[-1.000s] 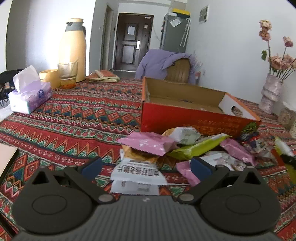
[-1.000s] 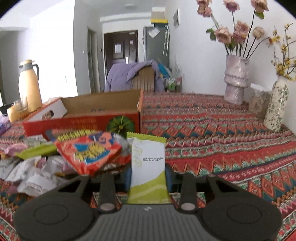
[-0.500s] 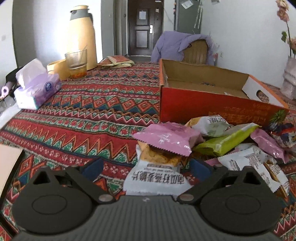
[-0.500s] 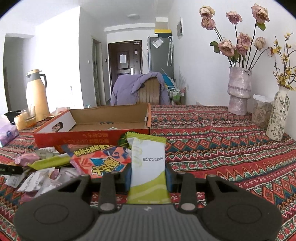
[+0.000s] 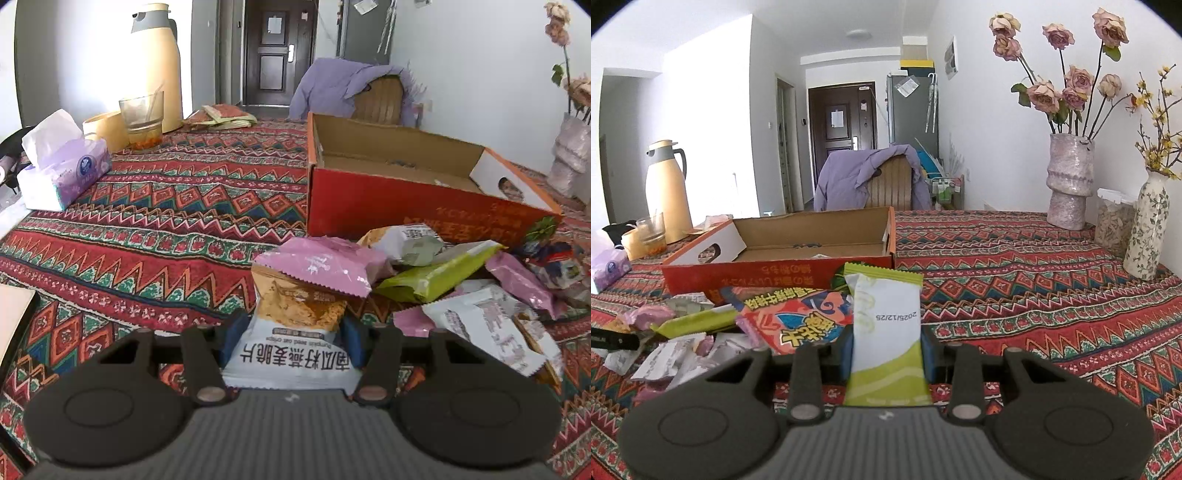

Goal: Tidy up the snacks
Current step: 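Grasp the white-and-green bar packet with the right tool while the left tool grasps a pumpkin-seed oat crisp packet, then carry both held packets into the cardboard box and open both tools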

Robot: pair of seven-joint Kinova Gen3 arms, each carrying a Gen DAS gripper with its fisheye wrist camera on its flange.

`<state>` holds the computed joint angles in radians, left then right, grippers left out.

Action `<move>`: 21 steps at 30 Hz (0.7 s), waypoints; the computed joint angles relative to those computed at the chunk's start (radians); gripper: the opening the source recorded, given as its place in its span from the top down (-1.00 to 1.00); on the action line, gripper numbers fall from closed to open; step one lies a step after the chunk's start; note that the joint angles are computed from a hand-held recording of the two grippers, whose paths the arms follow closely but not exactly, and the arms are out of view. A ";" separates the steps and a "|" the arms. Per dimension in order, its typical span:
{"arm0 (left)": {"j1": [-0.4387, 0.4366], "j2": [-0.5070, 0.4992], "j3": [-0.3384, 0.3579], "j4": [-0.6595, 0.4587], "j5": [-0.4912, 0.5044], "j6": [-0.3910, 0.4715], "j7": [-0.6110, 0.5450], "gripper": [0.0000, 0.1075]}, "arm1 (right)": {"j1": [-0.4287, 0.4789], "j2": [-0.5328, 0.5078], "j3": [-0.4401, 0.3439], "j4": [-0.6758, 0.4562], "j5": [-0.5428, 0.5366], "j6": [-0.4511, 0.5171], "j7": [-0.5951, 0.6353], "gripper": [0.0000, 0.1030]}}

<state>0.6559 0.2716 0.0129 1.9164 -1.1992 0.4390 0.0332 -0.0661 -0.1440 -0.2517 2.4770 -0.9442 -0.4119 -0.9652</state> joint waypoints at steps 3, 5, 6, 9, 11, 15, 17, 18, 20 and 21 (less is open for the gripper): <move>0.006 -0.021 -0.003 0.024 -0.031 -0.008 0.032 -0.01 | -0.001 -0.001 -0.003 0.002 -0.004 -0.002 0.002 0.32; 0.005 -0.036 0.003 0.041 -0.060 -0.009 0.063 -0.01 | -0.002 -0.003 -0.004 0.003 -0.006 -0.004 0.001 0.32; 0.002 -0.042 0.009 0.049 -0.072 -0.008 0.075 -0.01 | -0.003 -0.005 -0.005 0.004 -0.006 -0.005 0.000 0.32; -0.011 -0.063 0.031 0.075 -0.120 -0.010 0.117 -0.01 | -0.003 -0.013 -0.023 0.010 -0.033 -0.019 0.016 0.32; -0.022 -0.076 0.048 0.091 -0.155 -0.009 0.151 -0.01 | -0.004 -0.019 -0.031 0.013 -0.046 -0.026 0.023 0.32; -0.049 -0.105 0.086 0.119 -0.213 -0.003 0.207 -0.01 | -0.003 -0.033 -0.039 0.017 -0.052 -0.031 0.028 0.32; -0.065 -0.117 0.103 0.129 -0.247 -0.004 0.239 -0.01 | 0.001 -0.037 -0.042 0.018 -0.048 -0.032 0.026 0.32; -0.072 -0.125 0.112 0.134 -0.266 -0.003 0.255 -0.01 | 0.002 -0.041 -0.047 0.020 -0.051 -0.034 0.028 0.32; -0.087 -0.133 0.131 0.138 -0.291 0.000 0.271 -0.01 | 0.006 -0.044 -0.055 0.018 -0.053 -0.035 0.032 0.32; -0.092 -0.135 0.141 0.137 -0.299 0.006 0.273 -0.01 | 0.008 -0.045 -0.058 0.017 -0.053 -0.036 0.034 0.32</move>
